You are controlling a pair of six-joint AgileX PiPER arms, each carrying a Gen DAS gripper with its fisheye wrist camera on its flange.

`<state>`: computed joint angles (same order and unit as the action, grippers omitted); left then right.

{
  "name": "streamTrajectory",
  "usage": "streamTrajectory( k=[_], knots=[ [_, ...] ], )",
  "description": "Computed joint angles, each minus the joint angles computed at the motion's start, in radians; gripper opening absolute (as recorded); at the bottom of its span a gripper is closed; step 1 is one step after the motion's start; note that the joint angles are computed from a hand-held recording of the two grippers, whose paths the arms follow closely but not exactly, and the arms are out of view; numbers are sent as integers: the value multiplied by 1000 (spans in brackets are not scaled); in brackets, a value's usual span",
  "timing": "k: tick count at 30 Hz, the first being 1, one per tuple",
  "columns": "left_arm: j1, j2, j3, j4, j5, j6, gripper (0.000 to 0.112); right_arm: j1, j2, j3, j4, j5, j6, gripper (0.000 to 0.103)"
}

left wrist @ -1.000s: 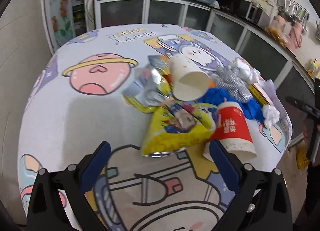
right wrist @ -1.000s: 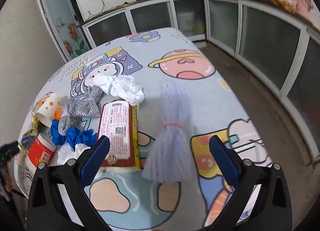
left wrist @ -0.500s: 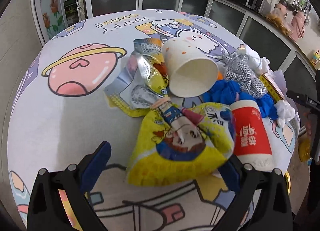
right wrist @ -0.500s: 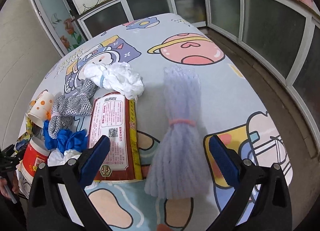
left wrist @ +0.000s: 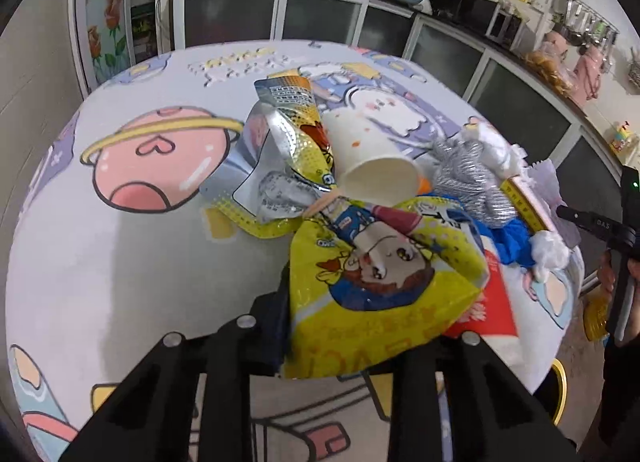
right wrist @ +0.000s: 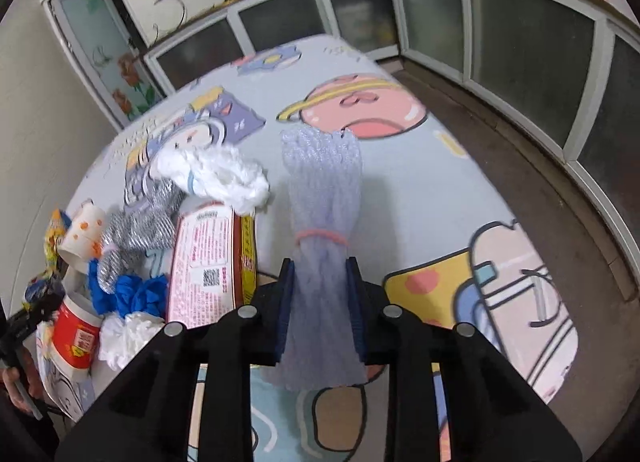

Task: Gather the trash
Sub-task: 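Carry both items to the yellow bin and open both tools to drop them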

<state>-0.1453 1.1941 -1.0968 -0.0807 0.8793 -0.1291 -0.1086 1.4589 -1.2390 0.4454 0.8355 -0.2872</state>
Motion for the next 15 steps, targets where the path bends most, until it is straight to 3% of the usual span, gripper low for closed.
streamTrajectory(
  k=[7, 11, 15],
  knots=[
    [-33, -133, -7, 36, 48, -29, 25, -107, -106, 27, 95, 51, -90, 24],
    [-234, -157, -27, 117, 59, -171, 26, -214, -205, 96, 177, 109, -194, 24],
    [-510, -99, -70, 235, 38, -334, 26, -462, -348, 193, 266, 246, -365, 24]
  ],
)
